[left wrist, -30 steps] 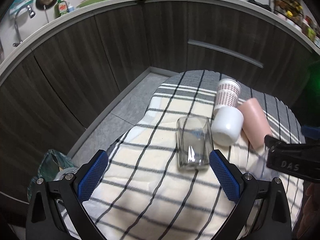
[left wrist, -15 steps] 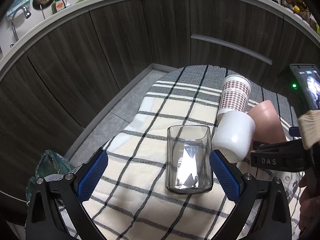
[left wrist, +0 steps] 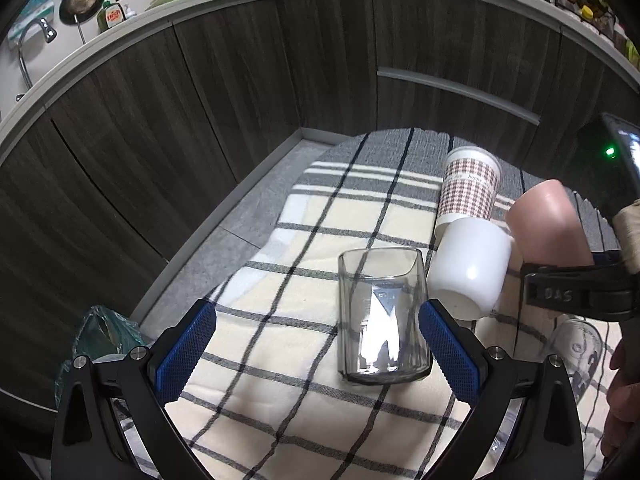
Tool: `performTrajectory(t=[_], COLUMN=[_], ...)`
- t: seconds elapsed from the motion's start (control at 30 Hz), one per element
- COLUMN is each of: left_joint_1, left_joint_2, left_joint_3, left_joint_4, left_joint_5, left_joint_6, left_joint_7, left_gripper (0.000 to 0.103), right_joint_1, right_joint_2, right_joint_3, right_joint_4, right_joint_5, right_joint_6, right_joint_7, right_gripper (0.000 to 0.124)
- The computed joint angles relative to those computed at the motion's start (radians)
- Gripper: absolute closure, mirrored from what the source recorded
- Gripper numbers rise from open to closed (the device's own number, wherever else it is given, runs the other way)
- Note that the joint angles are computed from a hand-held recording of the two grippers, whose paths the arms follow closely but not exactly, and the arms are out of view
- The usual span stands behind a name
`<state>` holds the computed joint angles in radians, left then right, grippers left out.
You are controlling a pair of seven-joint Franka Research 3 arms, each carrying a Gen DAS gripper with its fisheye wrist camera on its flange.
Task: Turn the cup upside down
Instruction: 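Lift the pink cup with the right tool and rotate it upright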
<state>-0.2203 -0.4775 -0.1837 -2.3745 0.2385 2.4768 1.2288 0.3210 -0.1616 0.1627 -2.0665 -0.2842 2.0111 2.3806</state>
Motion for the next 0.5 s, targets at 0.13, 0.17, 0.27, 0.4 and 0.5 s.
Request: performTrajectory(t=[0.13,0.17,0.27,0.4,0.5], left_joint_1=[-0.02,-0.024,-0.037,-0.054,-0.054], left_joint_2=[-0.056,-0.071,-0.118,-0.183,-0.224], left_joint_3=[0.045,0.058,0.104,0.17,0.201], left_joint_4=[-0.022,-0.026,-0.041,-0.067,-0.081], left_joint_5=[-0.036,-0.048,-0.094,-0.166,-0.204], left_joint_6=[0.015,0.018,0.02,0.018,-0.007], left_joint_7=[0.071,0.094,0.174,0.298,0.383], left_gripper=[0.0,0.0,0.0,0.0,0.0], right_joint_1=[0.003,0.001,0.002,0.009,0.015], right_joint_2=[-0.072,-0.087,-0.167,-0.273,-0.327], right_joint_3=[0.018,0.023,0.047,0.086,0.134], right_joint_4=[-0.017,-0.018,-0.061,-0.15,-0.193], right_joint_5=[0.014,0.021,0.071,0.17,0.227], right_joint_6=[0.013,0.019,0.069,0.174,0.221], right_joint_7=[0.082,0.102,0.193,0.332,0.442], right_gripper=[0.055,0.055,0.055,0.055,0.055])
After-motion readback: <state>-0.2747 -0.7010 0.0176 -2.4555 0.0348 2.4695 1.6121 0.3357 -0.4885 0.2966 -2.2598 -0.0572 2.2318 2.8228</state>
